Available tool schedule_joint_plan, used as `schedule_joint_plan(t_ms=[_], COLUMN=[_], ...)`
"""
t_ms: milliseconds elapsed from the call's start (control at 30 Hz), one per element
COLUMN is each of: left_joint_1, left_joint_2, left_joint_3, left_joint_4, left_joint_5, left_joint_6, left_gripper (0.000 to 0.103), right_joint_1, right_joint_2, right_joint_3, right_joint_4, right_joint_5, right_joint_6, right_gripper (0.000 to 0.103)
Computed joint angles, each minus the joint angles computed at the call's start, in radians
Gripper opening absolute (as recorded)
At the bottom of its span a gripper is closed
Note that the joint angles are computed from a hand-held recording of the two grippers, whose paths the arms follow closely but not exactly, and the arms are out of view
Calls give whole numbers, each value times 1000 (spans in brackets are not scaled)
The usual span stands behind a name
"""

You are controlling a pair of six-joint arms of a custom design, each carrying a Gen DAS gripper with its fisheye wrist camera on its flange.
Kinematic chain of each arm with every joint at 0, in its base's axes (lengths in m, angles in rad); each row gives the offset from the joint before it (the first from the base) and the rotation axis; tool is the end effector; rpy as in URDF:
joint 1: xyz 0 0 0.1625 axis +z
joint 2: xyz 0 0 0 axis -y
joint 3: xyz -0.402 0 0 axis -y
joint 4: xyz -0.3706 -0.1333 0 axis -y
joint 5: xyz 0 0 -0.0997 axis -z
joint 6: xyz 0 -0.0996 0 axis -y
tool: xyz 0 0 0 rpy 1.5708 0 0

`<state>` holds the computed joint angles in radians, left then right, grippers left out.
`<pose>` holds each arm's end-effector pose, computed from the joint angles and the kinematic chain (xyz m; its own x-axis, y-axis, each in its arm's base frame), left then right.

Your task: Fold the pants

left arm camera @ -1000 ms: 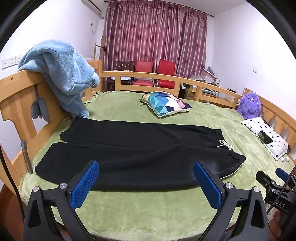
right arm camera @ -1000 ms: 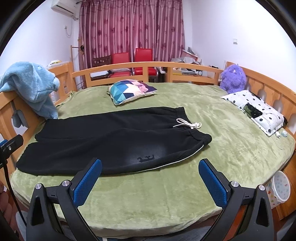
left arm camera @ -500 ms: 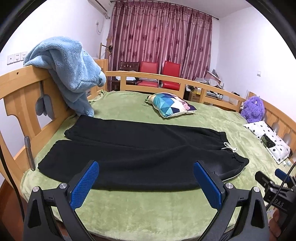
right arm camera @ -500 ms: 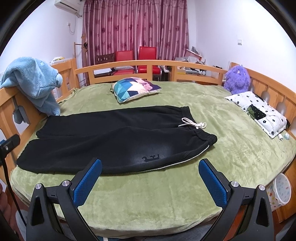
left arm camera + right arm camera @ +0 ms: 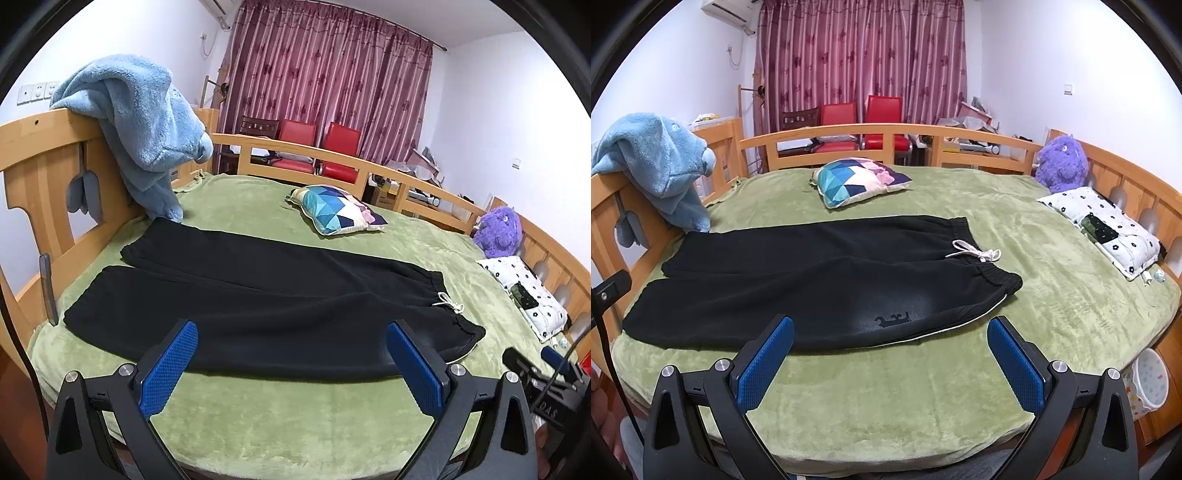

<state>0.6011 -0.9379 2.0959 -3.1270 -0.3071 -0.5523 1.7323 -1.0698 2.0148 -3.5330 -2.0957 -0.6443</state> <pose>-0.2750 -0.4654 0.1581 -0.8039 -0.2392 -0.5446 0.3975 0.4649 -0.7911 0.1685 -0.5155 0.2542 -0.6869 -0.0865 0.7216 -0.6218 0.5840 -0.5219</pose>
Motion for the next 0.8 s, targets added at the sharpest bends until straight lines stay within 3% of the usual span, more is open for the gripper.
schedule_joint_plan(t_ms=[167, 400, 800], left_joint_1=[3, 20, 29], left_joint_2=[-18, -34, -24], left_joint_3=[14, 15, -4], left_joint_4=[47, -17, 59], left_joint_5=[11, -16, -15], left_joint_6=[-55, -37, -32], left_gripper=[103, 103, 103], right_joint_1=[9, 17, 19], right_joint_2=[9, 19, 27], right_joint_3=[-11, -15, -22], right_joint_4=[-7, -27, -33], right_joint_5=[-26, -33, -53], right_joint_6=[2, -9, 10], right_gripper=[103, 103, 103])
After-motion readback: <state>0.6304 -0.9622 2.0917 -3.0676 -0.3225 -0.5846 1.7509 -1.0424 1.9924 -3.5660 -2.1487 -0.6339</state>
